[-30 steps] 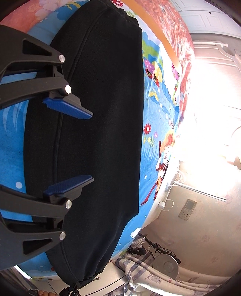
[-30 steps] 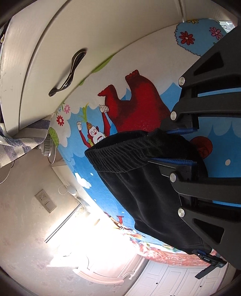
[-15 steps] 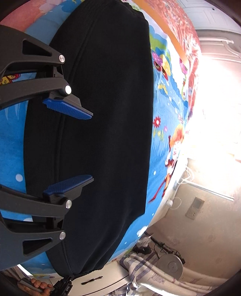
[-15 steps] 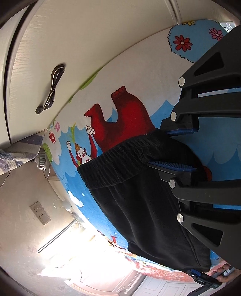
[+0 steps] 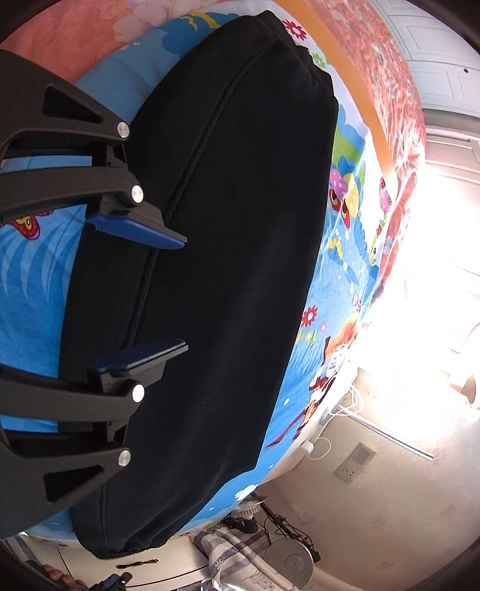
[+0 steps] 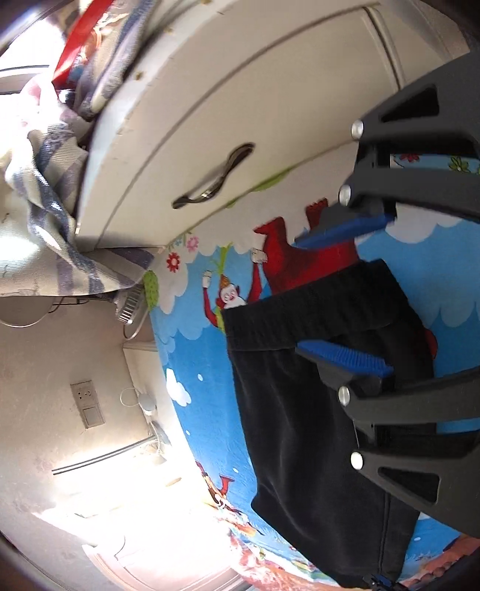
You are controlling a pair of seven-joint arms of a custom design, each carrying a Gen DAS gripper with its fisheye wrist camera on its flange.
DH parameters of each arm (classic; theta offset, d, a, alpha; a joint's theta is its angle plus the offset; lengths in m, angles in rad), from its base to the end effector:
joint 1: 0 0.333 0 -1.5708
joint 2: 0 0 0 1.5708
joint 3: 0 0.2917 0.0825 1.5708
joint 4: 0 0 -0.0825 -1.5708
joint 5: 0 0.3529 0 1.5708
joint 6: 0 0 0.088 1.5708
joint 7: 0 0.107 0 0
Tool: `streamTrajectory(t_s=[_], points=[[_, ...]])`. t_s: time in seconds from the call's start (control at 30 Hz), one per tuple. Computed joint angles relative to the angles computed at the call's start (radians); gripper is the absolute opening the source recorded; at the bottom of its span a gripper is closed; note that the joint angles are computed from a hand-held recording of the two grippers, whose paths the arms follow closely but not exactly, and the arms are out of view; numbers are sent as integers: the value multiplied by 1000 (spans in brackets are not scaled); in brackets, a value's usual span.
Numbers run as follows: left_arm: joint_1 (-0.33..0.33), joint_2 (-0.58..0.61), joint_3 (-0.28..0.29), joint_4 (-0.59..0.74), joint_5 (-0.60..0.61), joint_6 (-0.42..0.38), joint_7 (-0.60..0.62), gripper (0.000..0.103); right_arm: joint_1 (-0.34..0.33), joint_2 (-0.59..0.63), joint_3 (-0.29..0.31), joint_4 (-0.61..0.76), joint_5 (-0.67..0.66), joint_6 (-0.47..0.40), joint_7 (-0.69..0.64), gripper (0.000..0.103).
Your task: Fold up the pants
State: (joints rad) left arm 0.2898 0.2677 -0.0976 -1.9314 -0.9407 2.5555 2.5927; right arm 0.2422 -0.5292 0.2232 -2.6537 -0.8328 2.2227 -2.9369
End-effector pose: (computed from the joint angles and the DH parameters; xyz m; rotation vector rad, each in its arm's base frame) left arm 0.5930 0.1304 0.3780 -1.8502 2.0566 -1.0293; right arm 0.3430 0.1445 0.4201 -0.9630 2.4788 -1.0211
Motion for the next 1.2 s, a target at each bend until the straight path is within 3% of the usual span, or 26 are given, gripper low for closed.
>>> streamTrajectory(t_s=[0.07,0.1,0.2,0.33,0.37,0.4,0.43,0.47,0.5,0.53,0.6,0.63,0.7,0.77,0.83,0.9,0.97,1.0,1.03,1.07,1.1,1.13,1.17,1.2], points=[[-4,-14,-10,-17,-16,-5,21,54,-6,-5,-6,20,4,-39,-34,81],[-6,-18,-12,-24,-25,-8,30,54,-11,-12,-20,17,-7,-11,-35,81],[-26,-40,-23,-63,-43,-23,59,54,-38,67,-91,54,-76,211,-151,83],[-67,-111,-39,-159,-103,-66,190,53,-78,334,-114,239,-99,368,-348,83],[-84,-126,-40,-181,-113,-62,228,52,-59,396,-138,289,-107,374,-376,82],[-101,-138,-39,-200,-116,-52,257,52,-66,464,-127,348,-79,325,-441,80],[-118,-145,-37,-216,-119,-33,278,52,-51,531,-126,414,-48,225,-505,76],[-129,-142,-31,-220,-115,-21,289,52,-40,577,-136,452,-37,155,-531,65],[-135,-132,-23,-215,-105,-15,292,52,-19,606,-166,466,-30,117,-533,64],[-134,-116,-14,-202,-100,-12,294,49,-34,611,-172,450,-31,135,-528,64],[-110,-83,4,-158,-94,-53,310,34,-40,575,-201,378,-80,225,-461,70],[-103,-69,11,-140,-85,-34,302,34,-41,566,-205,366,-84,237,-444,70],[-97,-25,27,-93,-51,65,230,47,-31,574,-200,375,-110,207,-418,71],[-59,49,47,3,-17,69,100,48,-24,582,-199,386,-125,182,-385,75],[-1,114,48,104,3,33,11,42,-26,574,-203,377,-120,195,-368,76],[-6,147,77,151,50,143,-79,51,-27,570,-204,373,-120,201,-361,78],[62,195,51,239,4,126,-100,53,-27,571,-203,375,-119,196,-357,79],[77,240,62,305,25,91,-147,54,-27,572,-203,376,-117,194,-352,81],[59,302,107,387,100,61,-235,54,-29,571,-204,375,-116,197,-347,81],[25,370,164,467,245,70,-382,53,-31,569,-206,372,-116,203,-340,83],[25,417,185,529,321,62,-468,29,-34,566,-208,366,-120,216,-329,83],[48,429,172,557,326,42,-496,28,-37,560,-210,357,-127,229,-318,83],[73,417,140,550,296,53,-472,31,-41,551,-212,345,-135,246,-303,83],[63,390,140,508,269,112,-428,46,-46,544,-214,336,-141,263,-287,84]])
